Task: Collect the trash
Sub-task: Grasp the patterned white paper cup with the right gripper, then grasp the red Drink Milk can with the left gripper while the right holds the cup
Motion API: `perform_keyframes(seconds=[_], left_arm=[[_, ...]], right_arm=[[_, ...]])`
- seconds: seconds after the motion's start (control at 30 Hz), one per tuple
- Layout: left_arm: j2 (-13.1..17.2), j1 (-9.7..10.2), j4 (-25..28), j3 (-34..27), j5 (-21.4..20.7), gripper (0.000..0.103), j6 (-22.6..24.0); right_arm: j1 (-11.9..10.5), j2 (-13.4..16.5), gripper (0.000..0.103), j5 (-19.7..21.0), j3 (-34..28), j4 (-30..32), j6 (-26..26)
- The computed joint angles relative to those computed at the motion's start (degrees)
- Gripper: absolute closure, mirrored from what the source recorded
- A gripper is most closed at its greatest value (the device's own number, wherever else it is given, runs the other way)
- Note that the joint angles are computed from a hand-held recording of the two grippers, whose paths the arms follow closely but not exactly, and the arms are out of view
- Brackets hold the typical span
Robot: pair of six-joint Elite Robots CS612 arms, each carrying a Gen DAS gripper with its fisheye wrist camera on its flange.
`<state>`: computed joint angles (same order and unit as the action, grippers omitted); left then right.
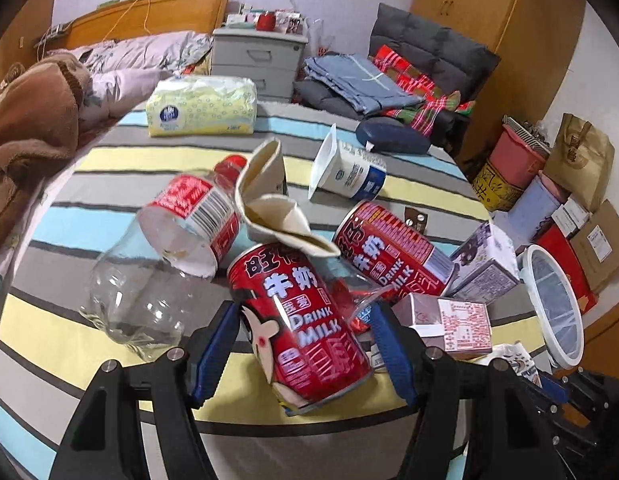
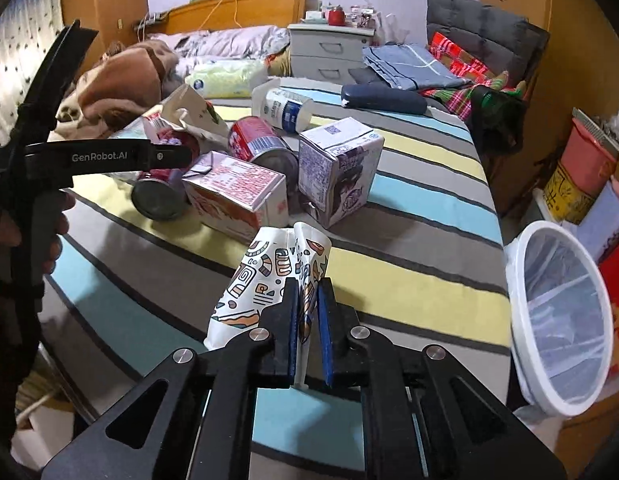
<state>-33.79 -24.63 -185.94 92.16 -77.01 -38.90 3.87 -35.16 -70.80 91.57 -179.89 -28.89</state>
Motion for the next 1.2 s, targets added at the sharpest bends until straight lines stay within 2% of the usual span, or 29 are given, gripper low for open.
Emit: perform_keyframes(seconds=[0.07, 0.17, 0.23, 0.3, 0.37, 0.4, 0.5, 0.6, 0.63, 0.67, 0.7, 0.77, 0.87, 0.97, 1.2], left_arm=[[0.16, 0.14, 1.62, -0.32, -0.31, 0.036, -0.68], [0.41, 0.25, 2.06, -0.21, -0.27, 0.036, -0.82], [0.42, 0.30, 1.31, 0.19, -0.56, 0.036, -0.90], [0.45, 0.31, 0.88, 0.37, -0.39, 0.036, -0.81], [0.58, 0.36, 0.75, 0.26, -0.46, 0.036, -0.57], [0.65, 0.33, 0.59, 0.18, -0.35, 0.036, -0.38], [0.96, 0.37, 1.26, -0.48, -0.52, 0.036, 0.36], [1.38, 0.49, 0.86, -0.95, -1.63, 0.036, 0.59], [1.51, 0.52, 0.85, -1.07, -1.91, 0.038, 0.54], [1.61, 0.49, 0.65, -1.10, -1.69, 0.044, 0.41], [1.54, 0.45, 0.75, -1.03, -1.40, 0.045, 0.21], [1.42, 0.50, 0.64, -0.85, -1.78, 0.046, 0.11], [1.31, 0.39, 0.14, -0.37, -1.50, 0.047, 0.04], [0.99, 0.13, -0.28, 0.37, -0.91, 0.047, 0.20], [-0.56, -0.88, -2.47, 3.55, 0.98, 0.047, 0.32]], right_arm=[[-0.07, 0.23, 0.093, 0.77, -0.61, 1.45, -0.67], [-0.23, 0.60, 0.090, 1.61, -0.77, 1.29, 1.46], [-0.90, 0.83, 0.088, 3.87, -0.76, 1.68, 4.73], [-1.76, 0.81, 0.074, 6.86, 0.06, 1.97, 7.19], [-1.95, 1.04, 0.046, 7.78, 0.73, 0.72, 8.49], [-2.13, 1.31, 0.045, 8.86, 1.02, -0.21, 9.17], [-2.21, 1.75, 0.045, 10.22, 1.41, -2.06, 11.22], [-1.85, 2.03, 0.046, 9.16, 2.03, -5.12, 13.25], [-1.86, 2.09, 0.053, 9.37, 2.35, -5.97, 13.96], [-1.94, 2.20, 0.060, 10.10, 2.64, -6.89, 14.37], [-2.00, 2.33, 0.064, 10.73, 2.74, -7.55, 14.78], [-1.99, 2.39, 0.079, 11.20, 2.86, -8.24, 15.01], [-1.90, 2.53, 0.086, 11.00, 2.64, -8.41, 15.38], [-2.17, 2.72, 0.089, 12.14, 2.26, -7.82, 16.22], [-2.00, 2.52, 0.090, 11.52, 2.46, -9.80, 15.20]])
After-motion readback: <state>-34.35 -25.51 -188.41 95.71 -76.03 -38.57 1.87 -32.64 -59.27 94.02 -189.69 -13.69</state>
